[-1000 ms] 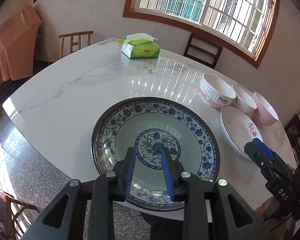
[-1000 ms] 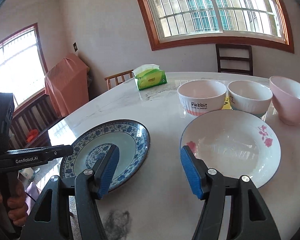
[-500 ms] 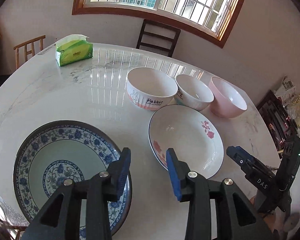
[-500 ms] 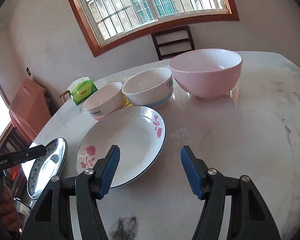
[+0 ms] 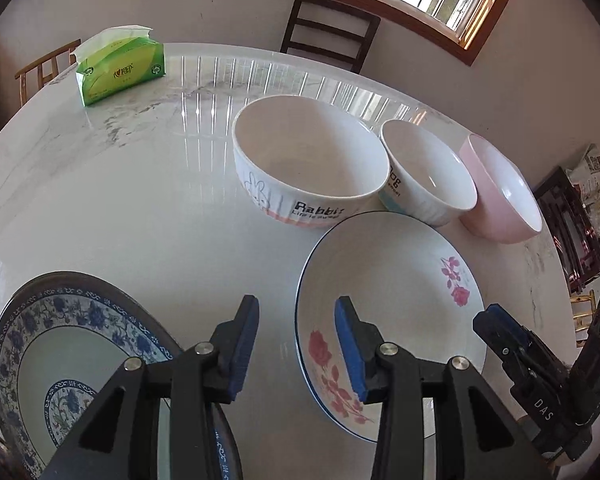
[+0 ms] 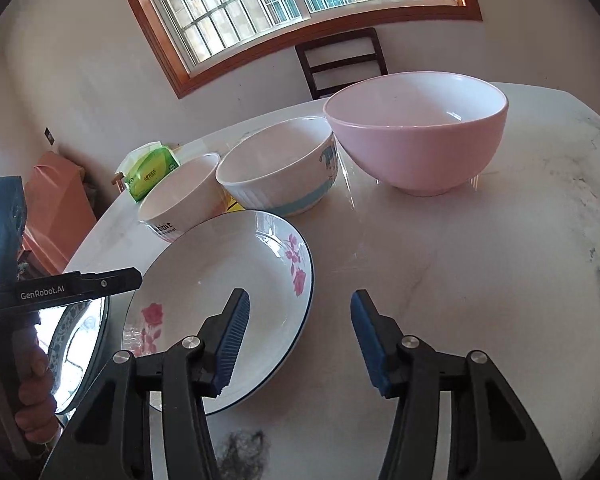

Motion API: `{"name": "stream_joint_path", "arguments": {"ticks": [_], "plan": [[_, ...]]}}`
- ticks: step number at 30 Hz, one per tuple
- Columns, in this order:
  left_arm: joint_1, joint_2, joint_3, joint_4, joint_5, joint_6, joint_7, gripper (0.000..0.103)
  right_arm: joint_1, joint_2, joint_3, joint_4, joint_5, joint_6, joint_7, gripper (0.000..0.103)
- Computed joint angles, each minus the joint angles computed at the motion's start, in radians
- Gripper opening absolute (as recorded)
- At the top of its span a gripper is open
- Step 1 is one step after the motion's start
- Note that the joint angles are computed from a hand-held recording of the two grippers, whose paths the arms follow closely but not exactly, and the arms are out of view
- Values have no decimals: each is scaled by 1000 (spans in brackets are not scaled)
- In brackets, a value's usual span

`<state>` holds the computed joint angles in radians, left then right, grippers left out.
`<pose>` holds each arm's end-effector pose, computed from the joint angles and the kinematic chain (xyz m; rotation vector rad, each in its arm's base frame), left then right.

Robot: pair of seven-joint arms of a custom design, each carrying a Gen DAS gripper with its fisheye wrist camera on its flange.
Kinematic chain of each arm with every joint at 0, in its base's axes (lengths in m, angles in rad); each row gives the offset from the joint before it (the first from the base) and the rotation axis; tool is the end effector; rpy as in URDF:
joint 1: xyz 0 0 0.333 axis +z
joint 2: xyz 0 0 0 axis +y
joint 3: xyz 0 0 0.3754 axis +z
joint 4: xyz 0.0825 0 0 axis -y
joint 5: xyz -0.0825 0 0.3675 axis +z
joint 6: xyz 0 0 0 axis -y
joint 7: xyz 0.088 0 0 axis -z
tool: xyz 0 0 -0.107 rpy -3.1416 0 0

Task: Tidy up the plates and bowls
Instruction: 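Move both grippers to the white pink-flower plate and grasp its rim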

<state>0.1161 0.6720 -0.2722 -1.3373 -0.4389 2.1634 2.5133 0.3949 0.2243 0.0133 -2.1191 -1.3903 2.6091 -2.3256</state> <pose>0.7656 -0.0782 0.4209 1.1050 -2.7510 0.8657 0.5290 0.2514 0.3905 -0.8950 2.2396 -0.6968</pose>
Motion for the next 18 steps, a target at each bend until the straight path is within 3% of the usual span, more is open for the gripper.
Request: {"name": "stream_joint_path", "arguments": {"ticks": [12, 18], "plan": [[-17, 23, 3, 7, 28, 16, -25, 40, -17, 45, -30, 36, 173, 95, -204, 44], [-24, 30, 5, 8, 46, 5, -39, 40, 6, 50, -48, 44, 224, 85, -279, 42]]}}
